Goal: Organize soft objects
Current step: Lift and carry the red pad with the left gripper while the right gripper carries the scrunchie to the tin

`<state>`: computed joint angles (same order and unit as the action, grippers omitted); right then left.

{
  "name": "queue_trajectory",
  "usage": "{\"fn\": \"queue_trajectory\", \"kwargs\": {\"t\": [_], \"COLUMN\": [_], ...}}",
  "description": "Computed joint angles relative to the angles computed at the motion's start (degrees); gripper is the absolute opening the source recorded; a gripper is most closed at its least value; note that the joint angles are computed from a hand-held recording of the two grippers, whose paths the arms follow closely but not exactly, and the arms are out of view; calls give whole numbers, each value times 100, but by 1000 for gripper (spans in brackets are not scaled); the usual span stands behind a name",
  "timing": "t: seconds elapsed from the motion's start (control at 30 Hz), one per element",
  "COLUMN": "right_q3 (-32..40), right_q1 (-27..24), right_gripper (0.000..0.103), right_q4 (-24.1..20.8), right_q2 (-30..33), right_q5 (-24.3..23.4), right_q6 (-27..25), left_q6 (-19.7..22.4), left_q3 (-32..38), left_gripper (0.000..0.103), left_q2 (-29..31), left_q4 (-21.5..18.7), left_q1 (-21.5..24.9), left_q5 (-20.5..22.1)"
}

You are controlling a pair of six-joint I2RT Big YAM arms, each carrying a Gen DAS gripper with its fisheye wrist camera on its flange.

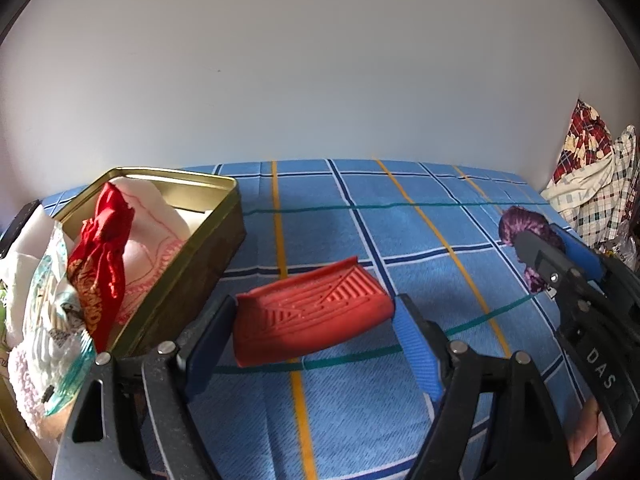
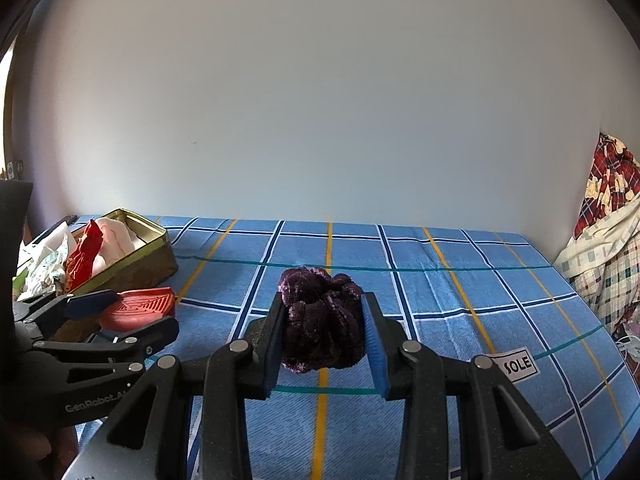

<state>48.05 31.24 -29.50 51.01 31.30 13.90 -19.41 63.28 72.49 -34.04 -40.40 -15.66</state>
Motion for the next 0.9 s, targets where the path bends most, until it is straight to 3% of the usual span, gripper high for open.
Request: {"fn": "queue_trajectory", "kwargs": {"t": [0.9], "right_q3": [35], "right_q1": [660], "right_gripper": [39], "right_q4": [-25], "right_q2": [68], "right_q5": [638], "right_q6": [12], "left_q6": [119], "left_q3": [-587], "left_gripper": [80], "left_q2": [-710], "left_q4": [307], "left_q1": [-28], "left_q5": [-231]}}
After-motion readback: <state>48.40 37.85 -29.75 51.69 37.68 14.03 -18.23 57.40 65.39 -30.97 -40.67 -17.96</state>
